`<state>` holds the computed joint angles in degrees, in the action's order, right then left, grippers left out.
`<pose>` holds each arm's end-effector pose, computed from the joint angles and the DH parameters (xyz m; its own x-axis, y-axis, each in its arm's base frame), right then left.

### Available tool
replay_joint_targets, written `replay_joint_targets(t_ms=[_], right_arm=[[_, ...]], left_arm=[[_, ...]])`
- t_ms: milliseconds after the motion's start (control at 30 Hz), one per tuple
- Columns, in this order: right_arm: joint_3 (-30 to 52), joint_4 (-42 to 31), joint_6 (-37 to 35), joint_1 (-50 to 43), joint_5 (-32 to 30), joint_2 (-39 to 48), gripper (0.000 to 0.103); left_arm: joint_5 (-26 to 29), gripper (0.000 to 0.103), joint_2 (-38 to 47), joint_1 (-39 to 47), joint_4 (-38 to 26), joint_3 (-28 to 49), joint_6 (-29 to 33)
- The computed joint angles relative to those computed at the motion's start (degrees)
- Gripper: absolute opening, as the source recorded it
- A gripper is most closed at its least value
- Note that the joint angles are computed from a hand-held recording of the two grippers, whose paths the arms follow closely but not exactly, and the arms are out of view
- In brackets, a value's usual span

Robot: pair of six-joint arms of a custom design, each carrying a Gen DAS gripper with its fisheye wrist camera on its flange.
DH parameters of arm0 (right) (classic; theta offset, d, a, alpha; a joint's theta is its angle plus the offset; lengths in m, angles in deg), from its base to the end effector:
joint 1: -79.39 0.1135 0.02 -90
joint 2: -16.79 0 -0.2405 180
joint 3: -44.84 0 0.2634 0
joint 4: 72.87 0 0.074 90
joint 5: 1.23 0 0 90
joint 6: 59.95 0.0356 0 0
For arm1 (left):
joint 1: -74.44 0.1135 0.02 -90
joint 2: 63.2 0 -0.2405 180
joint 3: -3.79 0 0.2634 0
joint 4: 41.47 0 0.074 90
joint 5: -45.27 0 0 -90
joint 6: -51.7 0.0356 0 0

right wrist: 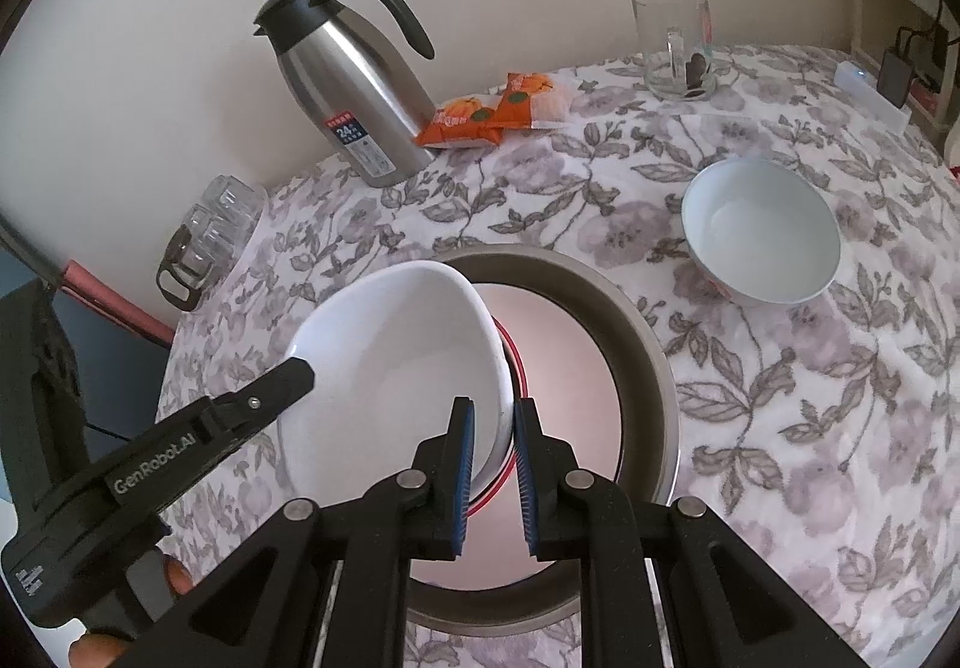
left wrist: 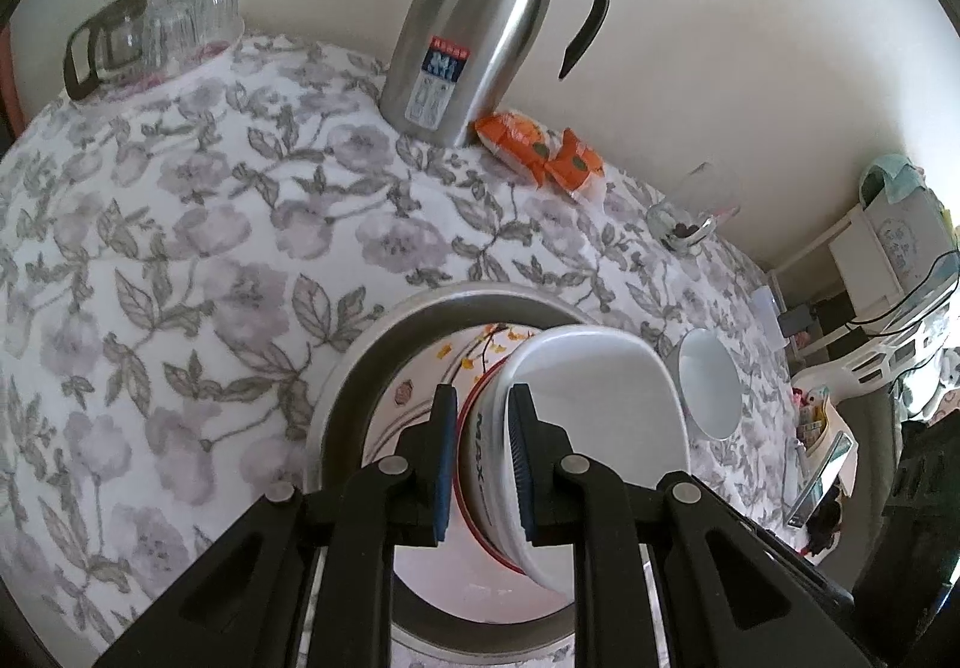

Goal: Organize plates and bowls
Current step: 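Lower the small white bowl with both tools onto the strawberry-print bowl, then open both tools to release the small white bowl, then move both tools up and over to the pale blue bowl on the cloth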

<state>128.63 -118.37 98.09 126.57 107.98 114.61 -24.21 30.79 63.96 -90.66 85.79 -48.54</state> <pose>0.2552 0.2582 0.1952 -0.7563 0.4724 -0.4526 0.3267 0.8721 0.3642 0.3381 -0.0752 0.2047 -0.9076 -0.0014 -0.4198 0.1780 0.9043 -0.3879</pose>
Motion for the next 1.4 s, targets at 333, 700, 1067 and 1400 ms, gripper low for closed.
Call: replay_joint_targets(t_ms=[333, 700, 1067, 1400], right_arm=[[2.04, -3.32, -0.79, 1.62, 4.06, -2.03, 0.016], [4.00, -8.06, 0.67, 1.39, 5.43, -0.36, 0.059], [2.47, -7.69, 1.09, 1.02, 6.40, -0.80, 0.091], [1.58, -7.65, 1.02, 1.35, 7.68, -2.19, 0.103]], left_arm=[[-2.77, 0.044, -3.81, 1.82, -1.75, 0.12, -0.08], [-8.67, 0.074, -2.20, 1.90, -3.71, 1.31, -0.46], [-12.64, 0.092, -2.24, 2.97, -1.77, 0.12, -2.11], [-15.64, 0.097, -3.27, 3.34, -0.43, -0.63, -3.85]])
